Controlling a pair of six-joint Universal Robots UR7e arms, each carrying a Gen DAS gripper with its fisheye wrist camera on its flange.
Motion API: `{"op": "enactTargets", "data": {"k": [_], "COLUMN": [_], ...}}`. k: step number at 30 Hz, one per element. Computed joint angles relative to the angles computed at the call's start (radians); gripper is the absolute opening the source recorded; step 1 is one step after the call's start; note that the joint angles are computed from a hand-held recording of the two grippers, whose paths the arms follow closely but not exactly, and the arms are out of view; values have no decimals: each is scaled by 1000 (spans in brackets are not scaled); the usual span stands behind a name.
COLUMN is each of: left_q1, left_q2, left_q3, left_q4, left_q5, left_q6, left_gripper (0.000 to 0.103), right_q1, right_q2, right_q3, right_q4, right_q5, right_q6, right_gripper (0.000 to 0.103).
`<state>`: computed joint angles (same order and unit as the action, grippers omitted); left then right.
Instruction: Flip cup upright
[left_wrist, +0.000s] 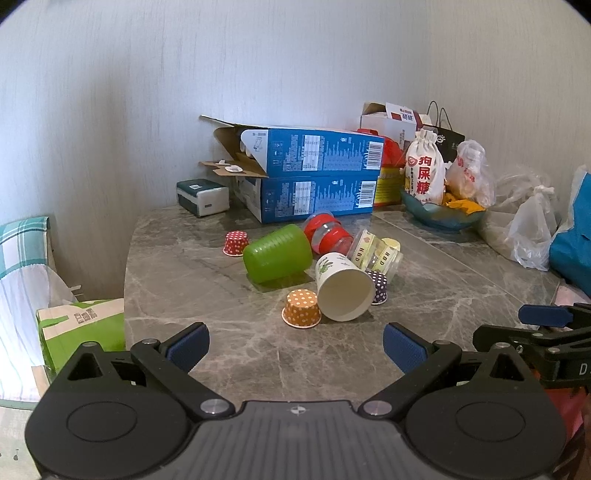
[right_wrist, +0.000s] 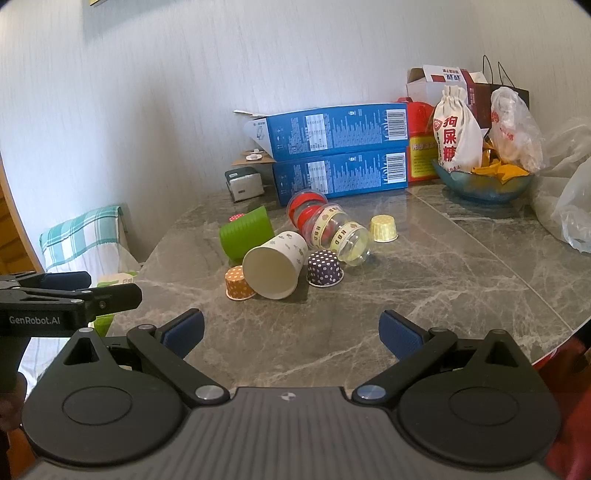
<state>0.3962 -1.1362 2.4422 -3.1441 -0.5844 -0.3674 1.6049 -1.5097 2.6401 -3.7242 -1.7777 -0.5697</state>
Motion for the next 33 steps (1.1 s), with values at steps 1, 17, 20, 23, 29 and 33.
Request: {"op": "enactTargets", "data": {"k": [1, 17, 20, 23, 29, 33], "left_q1": [1, 11, 26, 45, 86, 92], "left_q2": [0, 11, 24, 36, 53, 112], "left_q3": [-1, -5, -11, -26, -55, -61], "left_q4": [0, -8, -25, -28, -64, -240], "left_q5": [-1, -3, -14, -25, -43, -19], "left_q6": [0, 3, 16, 27, 74, 169], "left_gripper": [101, 101, 101, 101, 101, 101], "right_q1": [-1, -8, -11, -20, -27, -22], "right_q2": [0, -7, -3, 4, 18, 35], "right_q3": [0, -3, -8, -16, -53, -88], "right_q4": [0, 18, 24, 35, 72, 49], "right_q5": [1, 7, 6, 11, 25, 52], "right_q6": [0, -1, -1, -1, 10, 2], "right_gripper": [102, 102, 102, 102, 102, 102]}}
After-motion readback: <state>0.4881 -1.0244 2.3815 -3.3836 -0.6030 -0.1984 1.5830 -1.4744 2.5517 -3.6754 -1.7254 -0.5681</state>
